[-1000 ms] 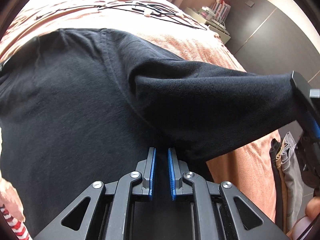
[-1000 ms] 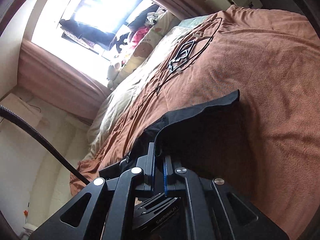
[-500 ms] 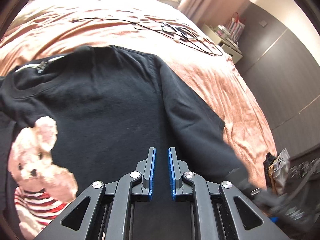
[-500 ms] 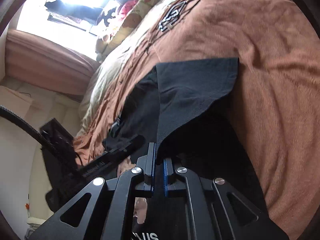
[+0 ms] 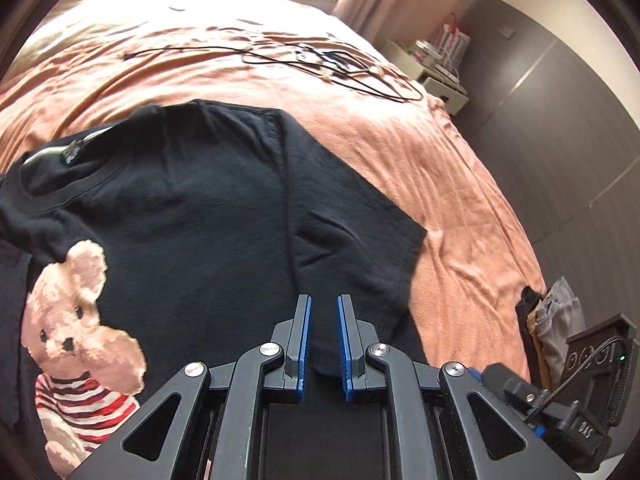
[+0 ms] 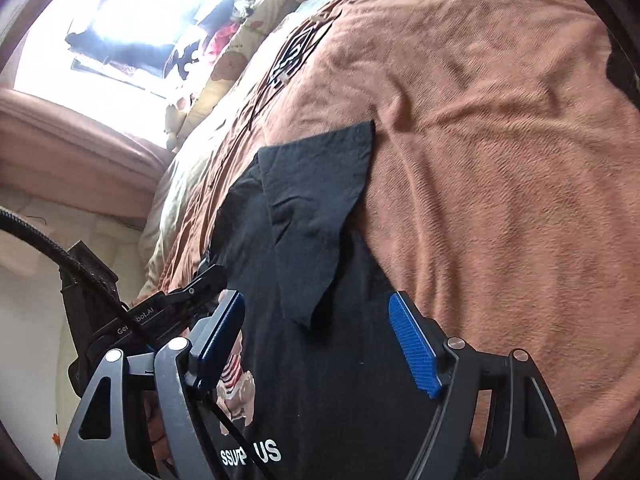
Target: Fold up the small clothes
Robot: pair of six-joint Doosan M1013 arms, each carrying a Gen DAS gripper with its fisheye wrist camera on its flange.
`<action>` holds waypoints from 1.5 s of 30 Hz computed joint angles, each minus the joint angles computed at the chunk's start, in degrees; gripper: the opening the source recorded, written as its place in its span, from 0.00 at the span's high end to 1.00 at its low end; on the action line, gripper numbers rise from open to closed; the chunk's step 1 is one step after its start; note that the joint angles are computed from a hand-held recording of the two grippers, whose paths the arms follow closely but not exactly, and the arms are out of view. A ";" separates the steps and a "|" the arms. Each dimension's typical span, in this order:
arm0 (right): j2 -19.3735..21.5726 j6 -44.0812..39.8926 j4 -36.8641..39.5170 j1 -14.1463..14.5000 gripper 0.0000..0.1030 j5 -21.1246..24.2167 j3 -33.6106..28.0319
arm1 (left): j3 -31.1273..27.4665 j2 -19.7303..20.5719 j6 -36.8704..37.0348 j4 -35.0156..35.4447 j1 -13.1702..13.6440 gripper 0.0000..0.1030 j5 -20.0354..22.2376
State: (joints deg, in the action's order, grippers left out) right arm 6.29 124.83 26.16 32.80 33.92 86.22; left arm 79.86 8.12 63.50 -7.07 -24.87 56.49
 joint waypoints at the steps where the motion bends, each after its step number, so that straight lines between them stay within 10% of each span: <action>1: -0.51 0.03 -0.65 -0.10 0.29 -0.90 0.45 | -0.56 0.43 0.39 0.22 -0.43 0.82 0.38; 5: -1.50 1.48 -4.76 -0.27 0.29 -4.11 1.43 | -2.68 2.28 2.24 1.36 -2.03 0.62 0.88; 13: -1.83 11.62 -17.58 1.02 0.63 -4.89 3.47 | -7.30 7.24 4.99 1.53 -4.07 0.60 2.24; 30: -4.29 24.18 -30.21 1.99 0.64 -1.89 3.91 | -13.33 14.79 6.65 8.91 -6.97 0.60 4.19; 35: -4.21 21.34 -28.94 2.10 0.64 -1.65 3.59 | -14.23 14.74 5.94 9.25 -6.67 0.94 4.82; 45: -3.05 14.85 -22.88 1.63 0.64 -3.17 2.84 | -11.05 9.39 6.10 6.06 -3.74 0.94 1.71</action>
State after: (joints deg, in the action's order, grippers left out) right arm 3.25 139.68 3.28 34.43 30.75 89.06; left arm 68.81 17.50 69.60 -1.01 -28.61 58.20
